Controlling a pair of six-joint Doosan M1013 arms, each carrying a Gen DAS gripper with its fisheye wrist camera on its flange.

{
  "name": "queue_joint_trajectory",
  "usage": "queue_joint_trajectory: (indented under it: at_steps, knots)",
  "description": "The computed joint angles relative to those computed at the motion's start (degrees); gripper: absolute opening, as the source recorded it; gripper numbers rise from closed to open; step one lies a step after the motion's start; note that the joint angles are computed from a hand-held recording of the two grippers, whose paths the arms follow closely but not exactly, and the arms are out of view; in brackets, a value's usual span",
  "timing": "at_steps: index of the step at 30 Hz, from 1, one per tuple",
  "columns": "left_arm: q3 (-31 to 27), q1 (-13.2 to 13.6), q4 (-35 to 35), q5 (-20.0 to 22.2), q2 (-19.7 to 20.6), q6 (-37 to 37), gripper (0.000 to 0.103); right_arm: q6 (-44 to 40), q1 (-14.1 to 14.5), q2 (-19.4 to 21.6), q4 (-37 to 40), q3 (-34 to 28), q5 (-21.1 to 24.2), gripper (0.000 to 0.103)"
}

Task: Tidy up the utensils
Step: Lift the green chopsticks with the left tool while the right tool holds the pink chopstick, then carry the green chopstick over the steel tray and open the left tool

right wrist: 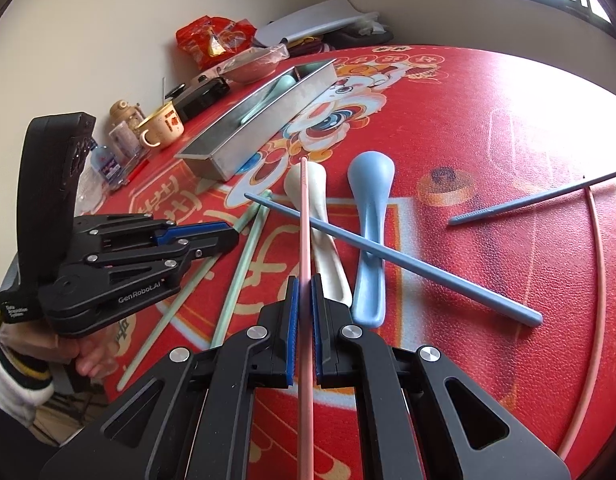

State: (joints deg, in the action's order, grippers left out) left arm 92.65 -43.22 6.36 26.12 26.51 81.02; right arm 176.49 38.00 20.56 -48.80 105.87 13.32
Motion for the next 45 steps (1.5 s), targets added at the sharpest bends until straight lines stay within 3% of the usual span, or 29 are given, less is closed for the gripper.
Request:
queue_joint_trajectory:
  at_steps: [13,18,23,26,32,39,43,45]
  knots:
    - [-1.66,0.46,-2.6,-0.46,1.22,3.14,0.008,0.51,-0.02,0.06,1.47,-0.08,0.94,0.006]
    - [-1.89,0.98,-6.68,0.81,1.09,7.2,0.009,-1.75,-0.19,0.13,3.95,-0.23,0.85,0.006]
    - [0.83,1.33,-9.47,0.91,-0.83,10.06,0.02,-3.16,-0.29,0.27,5.32,-0.45,0.88,0.006]
    - [2.61,1.06,-7.75,0.33,-1.99,8.47,0.021,-3.78,-0.35,0.35,5.89,-0.56,0.71,0.006]
    - [4.62,-0.65,5.49,-2.87,-2.69,-5.22,0.021,-3.96,-0.48,0.35,5.99,-0.42,0.28,0.006]
    - [5.89,-1.33,11.46,-4.56,-3.16,-10.72,0.02,-5.38,-0.66,0.38,7.45,-0.37,-0.23,0.006]
    - [6.66,-1.14,7.66,-6.47,-3.49,-5.88,0.007,-7.04,-0.81,0.47,9.17,-0.39,-0.65,0.006]
    - [6.74,-0.73,4.69,-7.08,-3.51,-4.21,0.007,-8.13,-0.89,0.49,10.33,-0.39,-0.79,0.006]
